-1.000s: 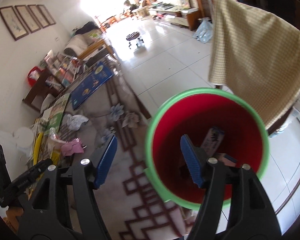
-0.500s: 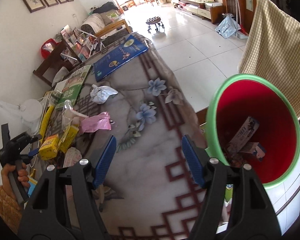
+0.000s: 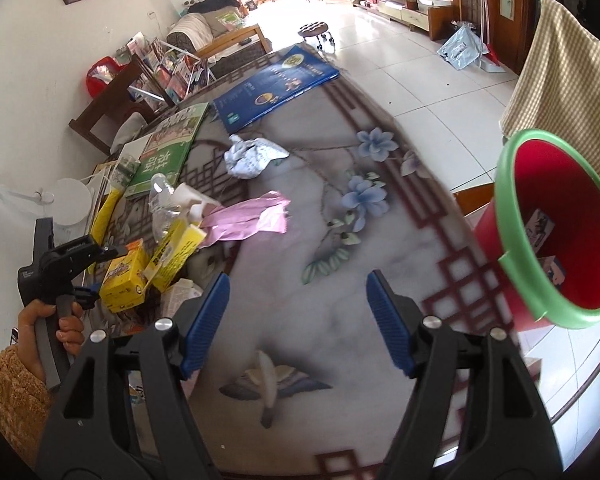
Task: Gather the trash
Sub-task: 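Grasp the yellow juice box with the left gripper while the right gripper grasps the yellow paper package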
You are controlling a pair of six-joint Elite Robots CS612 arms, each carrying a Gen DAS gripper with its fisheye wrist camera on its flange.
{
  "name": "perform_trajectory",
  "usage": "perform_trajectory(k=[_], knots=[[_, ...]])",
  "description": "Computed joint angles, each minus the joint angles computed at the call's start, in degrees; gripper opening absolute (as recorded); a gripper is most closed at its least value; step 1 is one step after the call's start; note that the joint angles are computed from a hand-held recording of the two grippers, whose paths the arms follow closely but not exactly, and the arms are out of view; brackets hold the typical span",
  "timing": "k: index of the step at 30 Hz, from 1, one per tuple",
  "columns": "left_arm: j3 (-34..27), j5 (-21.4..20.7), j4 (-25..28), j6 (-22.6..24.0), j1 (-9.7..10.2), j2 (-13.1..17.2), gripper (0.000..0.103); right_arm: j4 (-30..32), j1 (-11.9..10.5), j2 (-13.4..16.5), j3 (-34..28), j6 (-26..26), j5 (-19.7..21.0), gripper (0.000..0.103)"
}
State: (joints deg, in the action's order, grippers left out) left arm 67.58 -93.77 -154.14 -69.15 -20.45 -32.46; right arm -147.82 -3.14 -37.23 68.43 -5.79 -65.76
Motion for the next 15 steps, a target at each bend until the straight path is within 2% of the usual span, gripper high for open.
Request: perform_trajectory(k=[3, 8, 12, 15], knots=[[-0.39, -2.0, -1.5, 0.44, 0.54, 0.72, 0.061, 1.34, 1.25, 0.45, -0.75, -0.29, 0.24, 0.069], [-0.66, -5.41, -3.32, 1.33, 1.39, 1.61, 0.045, 6.47, 3.45, 2.35, -4.02, -1.76, 1.66, 0.069], [0.33, -5.94, -5.64, 2.1, 1.71, 1.45, 0.043, 10.48, 4.97, 4.37, -7.62, -2.09, 2.26, 0.069], [1.46, -4.53, -6.67, 2.41, 1.86, 0.77, 0.043, 13.29, 5.61, 6.07, -10.61, -0.82, 2.68, 0.069]])
